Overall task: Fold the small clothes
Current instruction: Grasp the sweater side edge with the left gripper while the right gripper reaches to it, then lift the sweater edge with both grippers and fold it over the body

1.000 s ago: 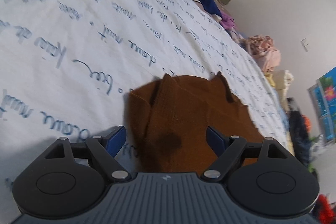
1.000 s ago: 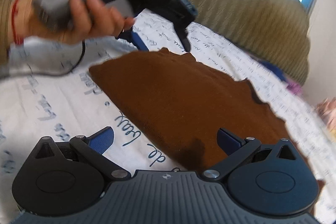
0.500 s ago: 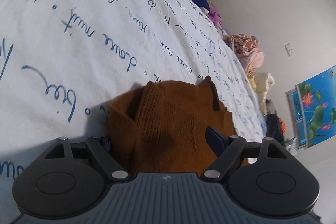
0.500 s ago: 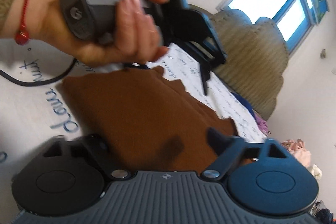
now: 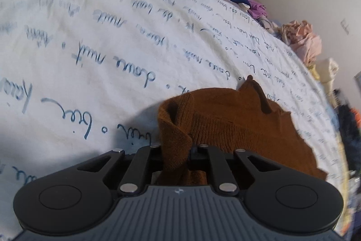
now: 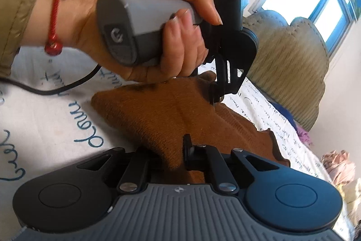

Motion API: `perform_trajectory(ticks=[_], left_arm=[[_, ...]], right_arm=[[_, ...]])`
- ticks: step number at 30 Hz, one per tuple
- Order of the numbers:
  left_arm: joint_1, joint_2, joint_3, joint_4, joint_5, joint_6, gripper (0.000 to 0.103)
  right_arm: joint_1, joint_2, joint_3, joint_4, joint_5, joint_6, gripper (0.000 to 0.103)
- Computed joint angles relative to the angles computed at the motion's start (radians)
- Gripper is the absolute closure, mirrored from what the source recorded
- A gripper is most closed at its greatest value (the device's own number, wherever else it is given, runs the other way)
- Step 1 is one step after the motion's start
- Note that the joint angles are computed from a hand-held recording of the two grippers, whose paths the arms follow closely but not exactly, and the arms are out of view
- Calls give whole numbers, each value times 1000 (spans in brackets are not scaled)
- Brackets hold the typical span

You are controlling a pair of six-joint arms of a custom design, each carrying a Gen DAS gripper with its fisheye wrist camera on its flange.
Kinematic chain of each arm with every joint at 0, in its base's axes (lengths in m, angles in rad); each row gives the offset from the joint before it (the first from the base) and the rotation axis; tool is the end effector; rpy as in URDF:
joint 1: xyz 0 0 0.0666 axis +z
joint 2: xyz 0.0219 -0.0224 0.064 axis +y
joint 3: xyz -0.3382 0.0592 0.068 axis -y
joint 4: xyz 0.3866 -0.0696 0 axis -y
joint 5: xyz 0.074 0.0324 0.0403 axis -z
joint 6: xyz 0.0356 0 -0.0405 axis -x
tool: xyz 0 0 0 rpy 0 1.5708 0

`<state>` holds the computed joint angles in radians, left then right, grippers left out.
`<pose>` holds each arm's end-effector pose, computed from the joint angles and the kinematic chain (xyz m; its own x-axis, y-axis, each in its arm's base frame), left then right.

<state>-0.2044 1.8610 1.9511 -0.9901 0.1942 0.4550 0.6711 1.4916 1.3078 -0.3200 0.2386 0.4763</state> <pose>0.6217 -0.1363 0.3845 -0.8281 -0.2687 -0.4919 -0.0527 0.9110 -0.4090 0.4268 0.3277 0.3499 -0.1333 -0.6747 -0.7260 -0.5663 0.6530 -0.5029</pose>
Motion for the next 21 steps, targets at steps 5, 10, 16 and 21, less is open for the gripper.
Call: perform_trajectory(ticks=[5, 10, 16, 21], left_arm=[[-45, -20, 52, -36, -103, -31, 93], [-99, 7, 162, -107, -184, -30, 93], [-170, 63, 312, -191, -271, -36, 93], [-223, 142, 472, -271, -307, -41, 93]], right_arm=[[-49, -53, -17, -6, -83, -80, 93], [-108, -112, -35, -9, -188, -203, 93], [-192, -194, -79, -6, -283, -332, 93], [-255, -257, -137, 5, -317, -404, 94]])
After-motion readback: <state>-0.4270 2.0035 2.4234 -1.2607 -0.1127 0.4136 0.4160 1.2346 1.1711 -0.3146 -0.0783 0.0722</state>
